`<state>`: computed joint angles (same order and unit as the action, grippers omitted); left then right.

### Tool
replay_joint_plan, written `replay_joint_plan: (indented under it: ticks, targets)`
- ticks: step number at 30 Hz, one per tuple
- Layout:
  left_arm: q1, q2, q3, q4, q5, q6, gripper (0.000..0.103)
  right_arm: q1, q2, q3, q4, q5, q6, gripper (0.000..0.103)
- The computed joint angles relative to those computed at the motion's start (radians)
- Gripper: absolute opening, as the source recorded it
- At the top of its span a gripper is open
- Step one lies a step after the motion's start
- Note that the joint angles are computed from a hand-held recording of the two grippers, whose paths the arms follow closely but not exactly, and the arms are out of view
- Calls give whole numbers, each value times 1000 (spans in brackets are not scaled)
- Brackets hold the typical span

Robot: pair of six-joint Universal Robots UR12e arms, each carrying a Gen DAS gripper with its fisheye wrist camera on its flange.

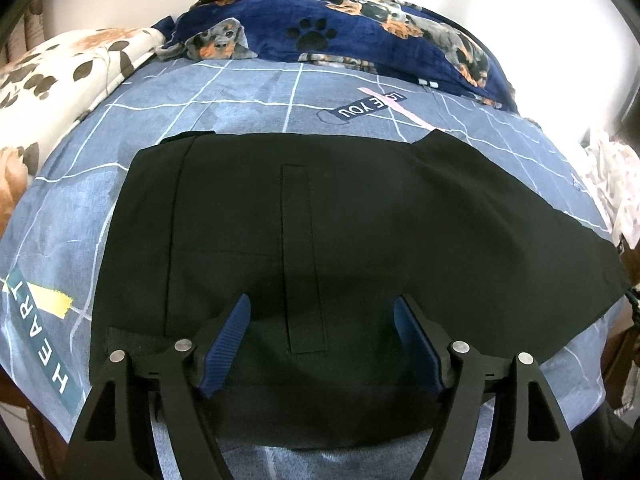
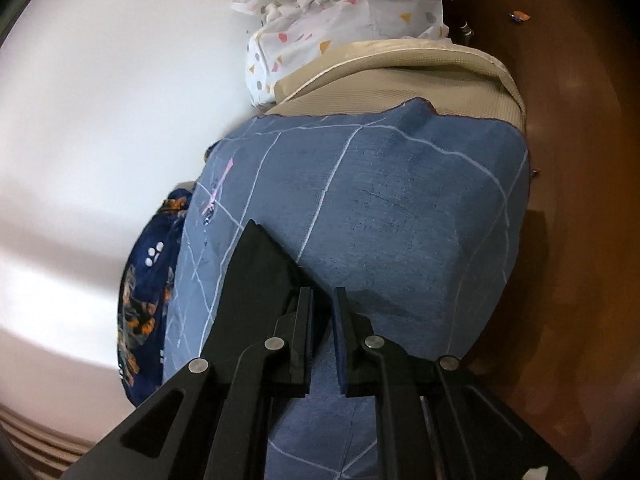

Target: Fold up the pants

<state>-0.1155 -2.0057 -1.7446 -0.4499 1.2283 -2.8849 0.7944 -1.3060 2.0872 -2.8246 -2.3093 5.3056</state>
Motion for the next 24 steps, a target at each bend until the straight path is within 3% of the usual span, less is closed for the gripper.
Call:
replay_joint_plan:
  ticks: [3,7,12,15,21,24]
  targets:
    - [0,0,0,1,1,0,76,-6,-5,16,-26,23,9,13]
    - [-1,1,-1,3,3,2,76,-4,26,37,-185,8,5,27]
    - [-1,0,-2,4,2,2,77,-13,33,29,-215,20,-41,31]
    - [-2,0,-2,5,5,3,78,-23,20,21,-166,46,-67,29]
    - [-5,2,-2,3,11,13,79,-30,-4,19,-78,86,-57,4]
    - [-5,1,-1,1,10,9,79,-30,-25,-25,80,78,-87,3]
